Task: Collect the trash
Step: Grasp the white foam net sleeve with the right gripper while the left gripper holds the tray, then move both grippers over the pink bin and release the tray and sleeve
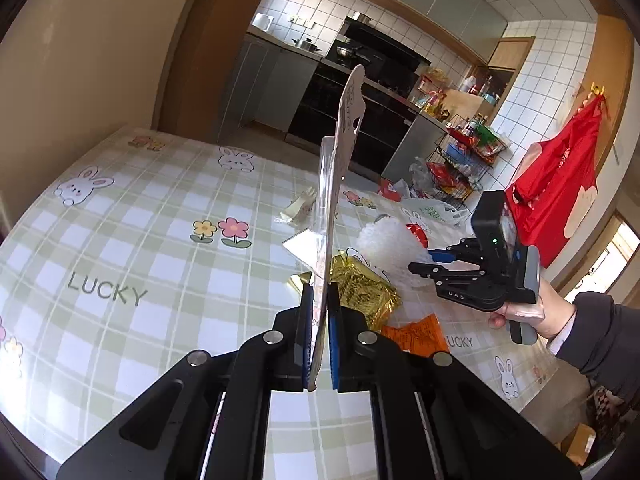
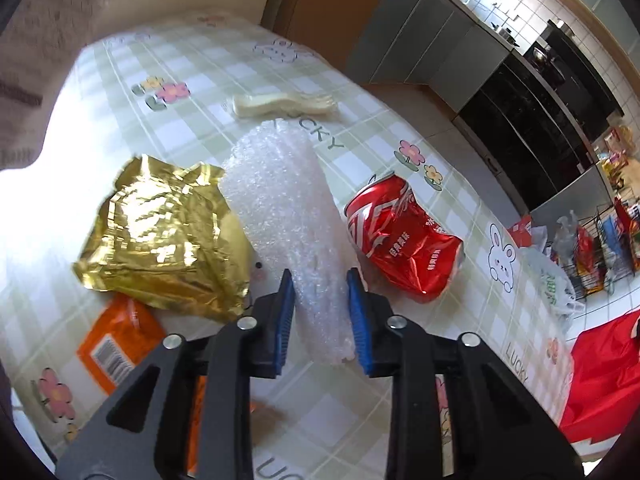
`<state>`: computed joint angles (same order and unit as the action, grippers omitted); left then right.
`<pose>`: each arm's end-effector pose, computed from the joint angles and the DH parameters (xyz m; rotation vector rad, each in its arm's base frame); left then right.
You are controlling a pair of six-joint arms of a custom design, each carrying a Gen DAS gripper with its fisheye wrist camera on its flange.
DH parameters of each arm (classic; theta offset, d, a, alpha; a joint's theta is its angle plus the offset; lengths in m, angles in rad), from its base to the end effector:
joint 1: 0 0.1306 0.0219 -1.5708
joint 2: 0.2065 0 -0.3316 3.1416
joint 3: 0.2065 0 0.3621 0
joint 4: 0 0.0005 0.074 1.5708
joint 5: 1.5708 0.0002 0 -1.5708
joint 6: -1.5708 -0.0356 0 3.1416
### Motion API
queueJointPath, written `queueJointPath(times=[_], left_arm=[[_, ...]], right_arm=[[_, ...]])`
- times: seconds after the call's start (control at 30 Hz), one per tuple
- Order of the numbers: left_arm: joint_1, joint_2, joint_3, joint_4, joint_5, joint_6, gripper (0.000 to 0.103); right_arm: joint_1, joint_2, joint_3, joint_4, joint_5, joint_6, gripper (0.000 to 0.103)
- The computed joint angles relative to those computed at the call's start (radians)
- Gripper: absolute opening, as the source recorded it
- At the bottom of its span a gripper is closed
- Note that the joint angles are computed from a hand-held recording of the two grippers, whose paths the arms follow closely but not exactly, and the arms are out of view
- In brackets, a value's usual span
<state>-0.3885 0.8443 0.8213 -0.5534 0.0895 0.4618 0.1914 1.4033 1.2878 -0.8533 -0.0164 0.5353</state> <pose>0.2862 -0.1211 0.3502 -0.0272 2.2035 -0.5830 0.4481 0.0869 0.3298 -0.9100 2.3750 -0.1146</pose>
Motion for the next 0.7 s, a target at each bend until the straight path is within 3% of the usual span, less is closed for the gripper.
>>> queueJointPath(times=[0.2,0.37,0.5,0.7], left_arm=[[-0.029,-0.086,-0.059,-0.017,0.009,0.085,0.007],[-0.074,-0.134,-0.070,-0.054,0.002,0.113,0.007],[-0.126,-0.151,-0.057,-0.080,-0.020,0.126,0.007],[-0.219,-0.192,-0.023,-0.134,-0.087,0.135,0.007]], right_arm=[[-0.066,-0.167,-0.089,0.001,-0.177,-0.233,0.026],[-0.107,-0.354,-0.214,0.027,-0.303,-0.420,0.026],[-0.116,-0.520,-0.312,0.011,-0.338,-0.482,0.026],[-0.159,-0.732,-0.399,-0.112,-0.371,-0.504,0.026]])
